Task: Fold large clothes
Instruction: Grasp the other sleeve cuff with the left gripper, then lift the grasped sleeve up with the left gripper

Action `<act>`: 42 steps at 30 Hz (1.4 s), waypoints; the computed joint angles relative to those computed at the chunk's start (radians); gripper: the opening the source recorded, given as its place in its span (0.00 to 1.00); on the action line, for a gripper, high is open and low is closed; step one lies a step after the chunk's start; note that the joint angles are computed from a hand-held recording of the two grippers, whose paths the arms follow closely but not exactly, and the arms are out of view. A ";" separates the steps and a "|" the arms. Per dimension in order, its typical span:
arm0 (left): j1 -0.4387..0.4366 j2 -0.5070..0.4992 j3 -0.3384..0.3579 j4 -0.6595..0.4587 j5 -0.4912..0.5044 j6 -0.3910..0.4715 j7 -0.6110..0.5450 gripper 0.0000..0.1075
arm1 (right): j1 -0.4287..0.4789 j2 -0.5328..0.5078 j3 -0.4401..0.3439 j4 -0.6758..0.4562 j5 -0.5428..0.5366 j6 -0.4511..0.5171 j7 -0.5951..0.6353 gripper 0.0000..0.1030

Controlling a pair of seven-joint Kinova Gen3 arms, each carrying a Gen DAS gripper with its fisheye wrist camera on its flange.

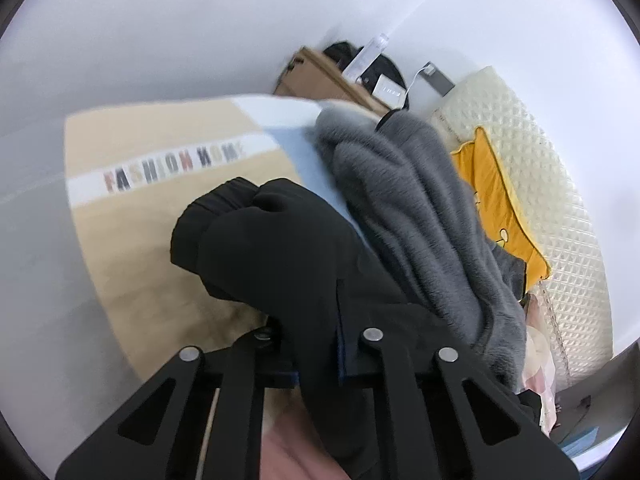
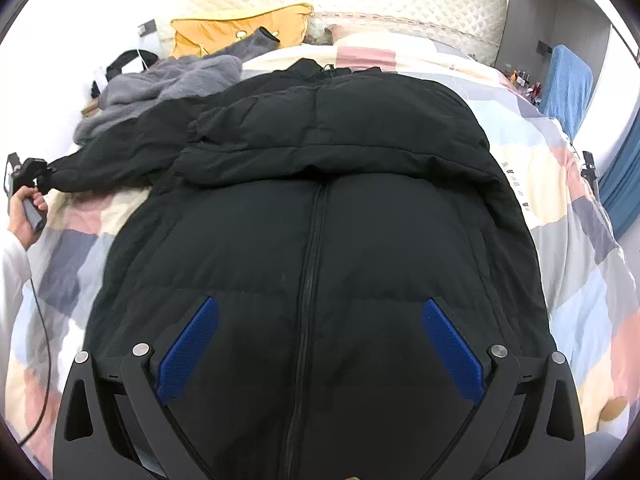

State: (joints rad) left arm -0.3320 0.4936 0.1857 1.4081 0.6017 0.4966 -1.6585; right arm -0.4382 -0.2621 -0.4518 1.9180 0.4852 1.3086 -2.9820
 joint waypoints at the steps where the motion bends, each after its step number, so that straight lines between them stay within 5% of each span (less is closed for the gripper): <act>1: 0.010 -0.020 -0.009 0.006 -0.012 -0.002 0.008 0.09 | -0.004 -0.017 -0.006 0.000 -0.002 0.011 -0.001 0.99; 12: 0.157 -0.212 -0.096 -0.058 -0.184 0.081 0.131 0.04 | 0.061 -0.193 -0.095 -0.013 -0.052 0.105 0.063 0.99; 17: 0.208 -0.291 -0.074 -0.102 -0.276 0.127 0.156 0.04 | 0.103 -0.301 -0.096 -0.006 -0.075 0.118 0.121 0.99; 20: 0.321 -0.308 -0.127 -0.176 -0.393 0.211 0.197 0.04 | 0.118 -0.370 -0.081 0.012 -0.076 0.103 0.167 0.99; 23: 0.440 -0.321 -0.165 -0.248 -0.515 0.291 0.232 0.04 | 0.112 -0.436 -0.037 0.064 -0.056 0.042 0.232 0.99; 33: 0.644 -0.357 -0.054 -0.323 -0.746 0.339 0.338 0.04 | 0.157 -0.598 0.138 0.269 0.052 -0.194 0.427 0.99; 37: 0.728 -0.346 -0.020 -0.336 -0.775 0.341 0.345 0.04 | 0.165 -0.666 0.247 0.317 0.050 -0.264 0.472 0.99; 42: 0.844 -0.265 0.009 -0.430 -0.777 0.413 0.338 0.04 | 0.233 -0.689 0.275 0.324 0.035 -0.302 0.535 0.99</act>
State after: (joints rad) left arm 0.5118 0.2284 0.1949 0.9782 -0.1757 0.9098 -1.3207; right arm -0.2051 -0.9512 -0.1771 2.2419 0.5205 1.0068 -2.4470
